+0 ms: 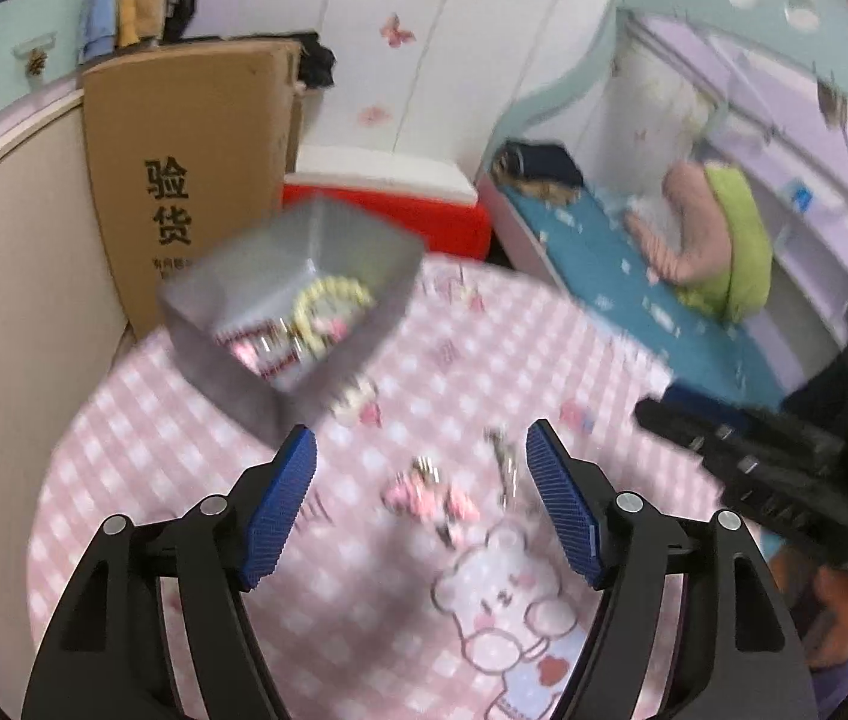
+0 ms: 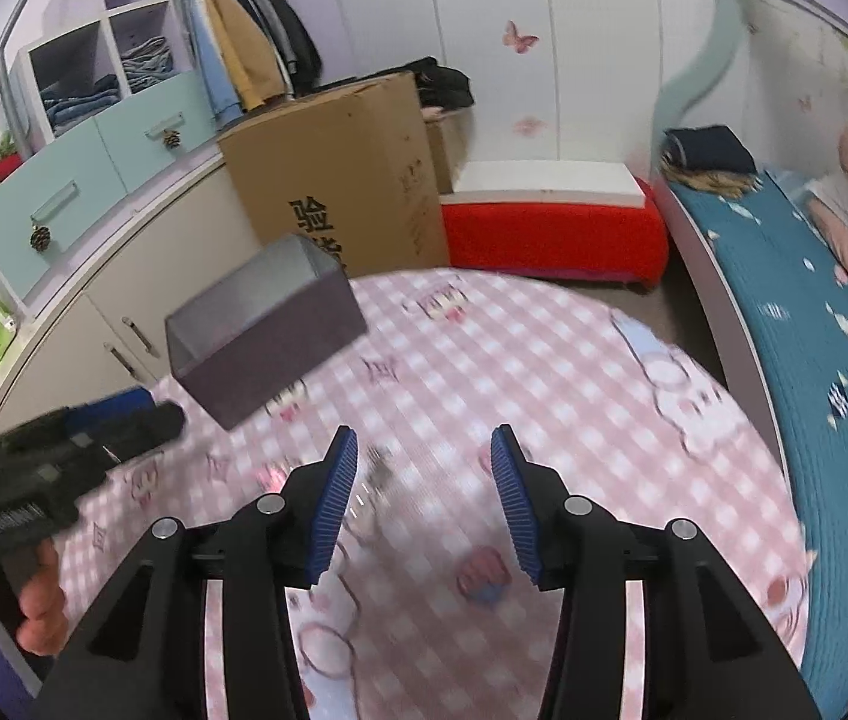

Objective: Organize jewelry
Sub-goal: 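Withdraw both grippers from the box back over the remaining charms, then lower the left gripper onto the pink charm cluster and grasp it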

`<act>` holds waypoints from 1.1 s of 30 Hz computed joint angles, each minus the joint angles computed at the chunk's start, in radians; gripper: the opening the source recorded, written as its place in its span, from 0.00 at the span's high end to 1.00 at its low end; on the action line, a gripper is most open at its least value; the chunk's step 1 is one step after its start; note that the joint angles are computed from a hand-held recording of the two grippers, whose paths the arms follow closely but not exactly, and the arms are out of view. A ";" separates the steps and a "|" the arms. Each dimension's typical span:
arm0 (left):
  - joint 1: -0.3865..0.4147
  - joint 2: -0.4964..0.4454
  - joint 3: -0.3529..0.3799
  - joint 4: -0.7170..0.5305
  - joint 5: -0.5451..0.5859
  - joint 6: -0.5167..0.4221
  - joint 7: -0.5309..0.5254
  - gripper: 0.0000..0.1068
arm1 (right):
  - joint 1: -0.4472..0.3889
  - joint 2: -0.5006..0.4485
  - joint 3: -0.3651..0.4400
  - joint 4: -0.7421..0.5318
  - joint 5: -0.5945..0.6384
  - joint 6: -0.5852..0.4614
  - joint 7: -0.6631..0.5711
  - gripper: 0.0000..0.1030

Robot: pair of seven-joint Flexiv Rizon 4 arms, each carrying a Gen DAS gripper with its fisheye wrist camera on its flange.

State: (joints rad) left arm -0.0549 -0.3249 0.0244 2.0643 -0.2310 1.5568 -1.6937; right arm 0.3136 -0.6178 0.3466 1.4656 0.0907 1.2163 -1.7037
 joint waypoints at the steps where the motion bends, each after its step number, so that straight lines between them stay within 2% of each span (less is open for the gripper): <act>1: -0.016 -0.013 0.013 -0.004 0.012 -0.006 -0.007 0.34 | -0.003 0.005 -0.004 0.015 0.001 0.003 0.000 0.56; 8: -0.218 -0.110 0.240 -0.096 0.200 -0.111 -0.191 0.35 | -0.035 0.001 0.012 0.058 0.033 -0.004 -0.006 0.56; 9: -0.234 -0.120 0.260 -0.113 0.231 -0.131 -0.210 0.38 | -0.038 0.000 0.014 0.063 0.038 -0.002 -0.008 0.56; 12: -0.197 -0.126 0.216 -0.126 0.260 -0.151 -0.207 0.49 | -0.046 -0.002 0.022 0.072 0.049 -0.003 -0.014 0.56; 16: -0.215 -0.141 0.247 -0.168 0.337 -0.187 -0.257 0.56 | -0.048 -0.007 0.023 0.071 0.058 -0.004 -0.013 0.56; 20: -0.246 -0.148 0.292 -0.210 0.432 -0.243 -0.319 0.76 | -0.042 -0.011 0.019 0.065 0.056 -0.005 -0.009 0.56; 24: -0.184 -0.120 0.235 -0.183 0.450 -0.240 -0.312 0.89 | -0.030 -0.013 0.015 0.067 0.046 -0.001 -0.011 0.56; 28: -0.089 -0.081 0.141 -0.104 0.373 -0.177 -0.247 0.92 | -0.010 -0.019 0.013 0.063 0.025 -0.003 -0.006 0.56; 33: -0.083 -0.036 0.157 -0.040 0.354 -0.126 -0.234 0.94 | 0.023 -0.030 0.004 0.056 -0.009 -0.009 0.001 0.56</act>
